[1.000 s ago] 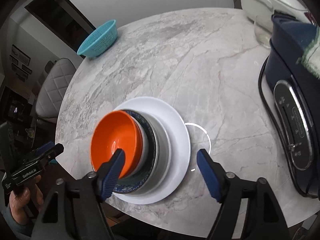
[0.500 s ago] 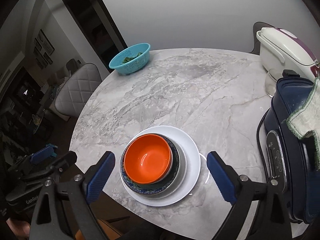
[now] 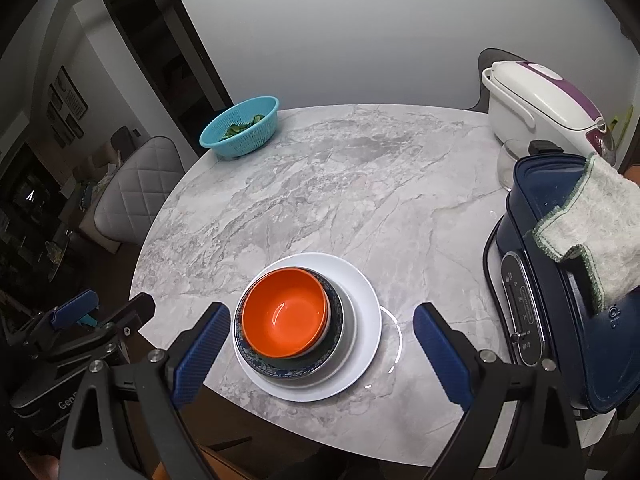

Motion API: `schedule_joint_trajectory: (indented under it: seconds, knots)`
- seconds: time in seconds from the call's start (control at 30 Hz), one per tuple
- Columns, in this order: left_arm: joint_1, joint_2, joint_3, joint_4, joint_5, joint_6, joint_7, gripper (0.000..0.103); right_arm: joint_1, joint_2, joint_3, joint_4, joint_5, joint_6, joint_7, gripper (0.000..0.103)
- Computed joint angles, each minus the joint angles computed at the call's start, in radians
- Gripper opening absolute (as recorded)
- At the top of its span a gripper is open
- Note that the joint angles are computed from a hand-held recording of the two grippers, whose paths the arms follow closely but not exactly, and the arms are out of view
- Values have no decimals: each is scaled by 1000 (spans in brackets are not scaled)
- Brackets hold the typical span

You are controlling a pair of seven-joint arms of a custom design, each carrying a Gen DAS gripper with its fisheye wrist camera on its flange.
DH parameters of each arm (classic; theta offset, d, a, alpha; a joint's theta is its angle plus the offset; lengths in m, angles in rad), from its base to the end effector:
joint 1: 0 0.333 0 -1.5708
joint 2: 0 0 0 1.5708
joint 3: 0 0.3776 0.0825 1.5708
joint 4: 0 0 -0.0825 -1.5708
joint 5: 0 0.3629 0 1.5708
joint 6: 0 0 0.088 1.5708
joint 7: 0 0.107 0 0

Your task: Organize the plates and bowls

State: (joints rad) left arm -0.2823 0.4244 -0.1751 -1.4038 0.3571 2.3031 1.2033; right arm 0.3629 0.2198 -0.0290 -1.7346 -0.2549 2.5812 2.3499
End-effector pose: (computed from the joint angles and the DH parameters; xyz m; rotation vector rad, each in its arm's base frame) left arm 0.6694 -0.2892 0.5799 -1.6711 2.1105 -0.4881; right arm 0.6252 0.2238 0.5887 -1.5413 2.0256 -0.4491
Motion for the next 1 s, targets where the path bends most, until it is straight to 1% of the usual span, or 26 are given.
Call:
schedule_joint_trajectory:
  seconds: [0.13,0.3,0.7,1.0]
  knots:
    - [13,-1,-7,2,-31,-17,9,87,10,-1,-3,6,-18,-25,32,95]
    - [19,-9,-8,-10,-43,-19,16,87,15,9,1,29,-33,-69,34,95]
    - [19,-4,-8,-6,-49,-33,14,87,22,19,0,45,-53,-90,33,95]
    - [15,4,-7,2,-48,-39,11,87,16,22,-2,45,-51,-91,22,95]
